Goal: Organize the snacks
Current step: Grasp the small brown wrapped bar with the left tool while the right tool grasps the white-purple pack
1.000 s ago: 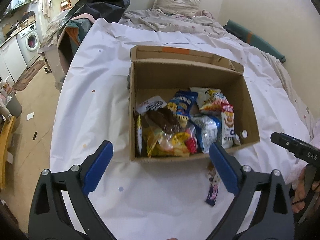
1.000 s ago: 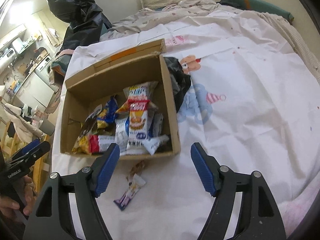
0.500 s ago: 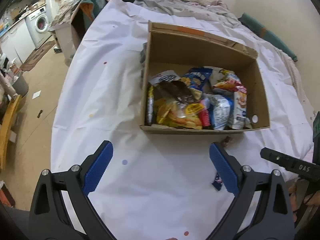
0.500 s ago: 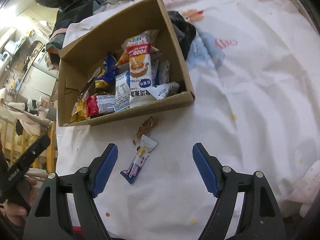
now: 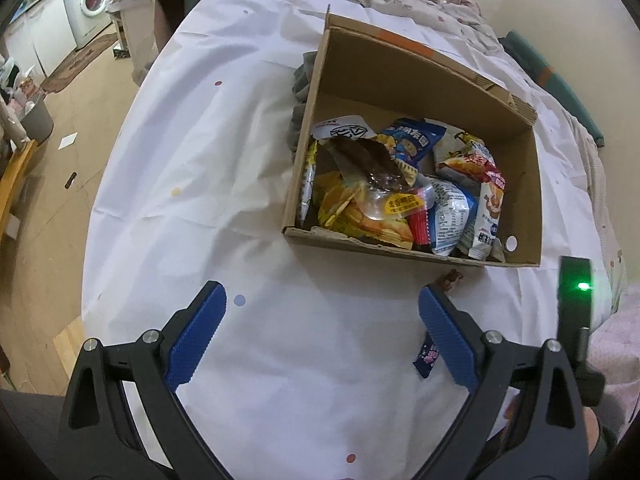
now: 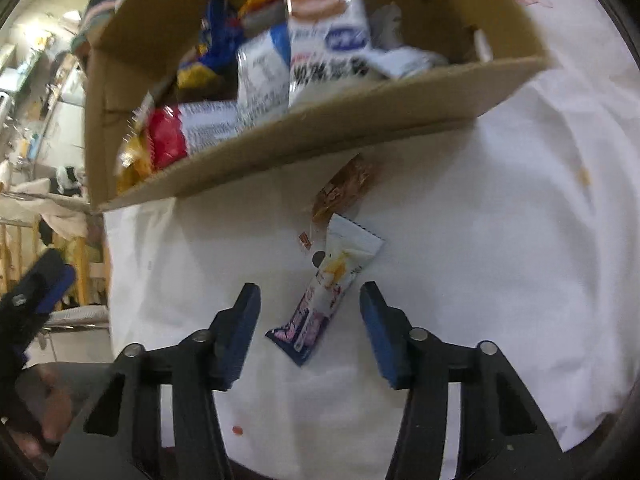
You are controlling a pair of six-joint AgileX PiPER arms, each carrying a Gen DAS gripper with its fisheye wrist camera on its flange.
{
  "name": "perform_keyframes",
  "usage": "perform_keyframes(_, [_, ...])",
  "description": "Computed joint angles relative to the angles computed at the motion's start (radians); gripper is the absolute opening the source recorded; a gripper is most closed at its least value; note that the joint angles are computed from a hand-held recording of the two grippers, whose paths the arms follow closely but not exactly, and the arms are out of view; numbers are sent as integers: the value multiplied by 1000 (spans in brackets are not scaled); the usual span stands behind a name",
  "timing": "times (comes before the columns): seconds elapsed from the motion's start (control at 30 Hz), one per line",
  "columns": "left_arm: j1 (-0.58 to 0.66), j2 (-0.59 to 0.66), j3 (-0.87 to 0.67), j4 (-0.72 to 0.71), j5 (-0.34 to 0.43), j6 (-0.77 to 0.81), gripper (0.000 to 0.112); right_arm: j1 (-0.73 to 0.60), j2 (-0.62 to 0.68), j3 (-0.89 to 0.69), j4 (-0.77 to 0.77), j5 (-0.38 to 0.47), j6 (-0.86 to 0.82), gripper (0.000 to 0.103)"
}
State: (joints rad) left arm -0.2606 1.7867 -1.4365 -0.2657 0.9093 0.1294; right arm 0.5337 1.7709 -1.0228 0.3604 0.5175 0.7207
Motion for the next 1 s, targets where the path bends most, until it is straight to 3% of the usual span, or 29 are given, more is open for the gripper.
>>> perform_keyframes(0.07, [-8,-5,8,14,-10,-1,96,16,22,-27,-67,34,65,40])
perform_keyframes(0.13, [-12,-6,14,25,-15,-1,96,28,21,-31,-114,59,110,21])
perform_keyframes(0.17, [-14,-5,15,26,-15,1,96,18,14,-19,-107,54,93,19])
perform_keyframes(0.4, [-59,5,28,32,-9,30,96,22,-218,136,-186,5,205,19])
perform_keyframes(0.67, [-193,49,8,53,-14,121,95,50,-470,216,-467,96,463,19])
perform_keyframes(0.73, [-242,84,-14,59,-3,163,95,37,-513,266,-505,57,527,19])
perform_keyframes(1.0, [-381,282,-158,92,0,137,75,-42,-583,332,-508,19,563,19])
